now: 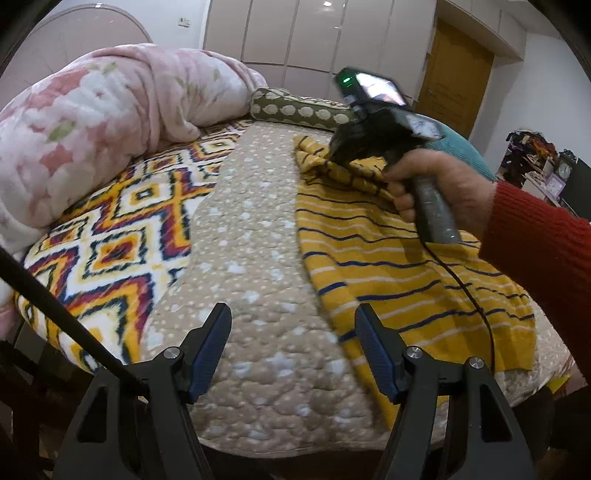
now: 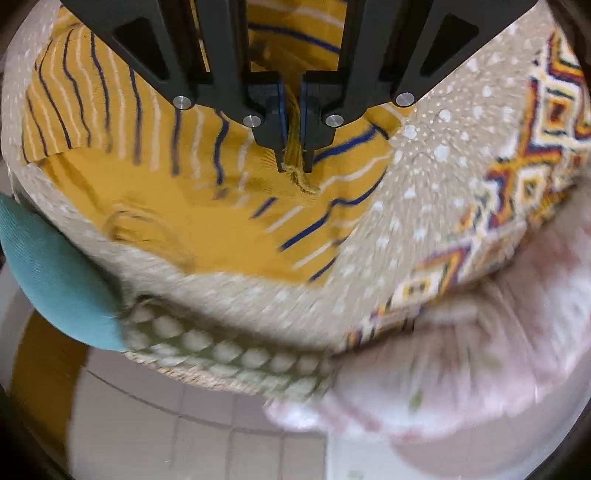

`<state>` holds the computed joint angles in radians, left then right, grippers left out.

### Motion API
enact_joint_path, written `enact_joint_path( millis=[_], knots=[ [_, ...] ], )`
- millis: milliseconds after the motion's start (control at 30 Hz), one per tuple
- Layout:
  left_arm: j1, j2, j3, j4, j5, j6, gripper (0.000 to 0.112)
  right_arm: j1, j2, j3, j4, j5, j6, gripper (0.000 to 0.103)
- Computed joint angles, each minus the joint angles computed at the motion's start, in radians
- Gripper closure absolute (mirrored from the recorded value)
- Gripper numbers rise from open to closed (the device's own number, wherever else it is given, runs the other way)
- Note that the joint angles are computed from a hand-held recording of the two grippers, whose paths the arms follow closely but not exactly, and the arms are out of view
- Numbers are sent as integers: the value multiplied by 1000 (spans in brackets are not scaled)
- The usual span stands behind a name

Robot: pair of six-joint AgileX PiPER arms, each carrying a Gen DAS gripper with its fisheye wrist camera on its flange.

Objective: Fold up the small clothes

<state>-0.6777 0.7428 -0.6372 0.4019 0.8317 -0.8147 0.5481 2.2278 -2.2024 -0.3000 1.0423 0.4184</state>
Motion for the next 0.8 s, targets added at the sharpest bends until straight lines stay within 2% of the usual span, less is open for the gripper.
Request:
enact_joint_path(
  millis=[33, 100, 167, 267, 300, 333, 433, 533, 633, 667, 733, 800],
  knots=[
    [13, -7, 4, -10, 0, 11, 44, 6, 46, -66, 8, 47, -21, 97],
    [23, -24, 7, -16, 10, 16, 44, 19, 71, -93, 47, 49, -64, 94],
    [9, -28, 4, -4, 20, -1, 44, 29, -11, 40, 41, -34, -37, 93],
    [-45, -16, -5, 35, 41, -56, 44, 22, -202, 308, 71, -174, 2, 88],
    [-63, -8, -9, 42, 43, -68, 44, 20, -285, 407, 50, -183, 59, 84],
    [-75, 8, -16, 47, 41, -75, 44, 21, -351, 499, 36, -232, 90, 78],
    [-142, 64, -36, 78, 48, -124, 44, -5, -607, 799, 16, -288, 173, 72],
    [-164, 133, -62, 60, 36, -126, 44, -56, -854, 1068, -34, -303, 246, 68],
    [-190, 192, -95, 50, 40, -150, 44, -136, -1064, 1266, -52, -268, 278, 67],
    [-203, 207, -105, 56, 44, -166, 44, -194, -1154, 1343, -8, -261, 242, 67],
    [-269, 248, -136, 127, 82, -261, 44, -295, -1254, 1428, 84, -261, 155, 65],
    [-319, 279, -163, 187, 125, -325, 44, -450, -1385, 1528, 215, -264, 12, 63]
  ],
)
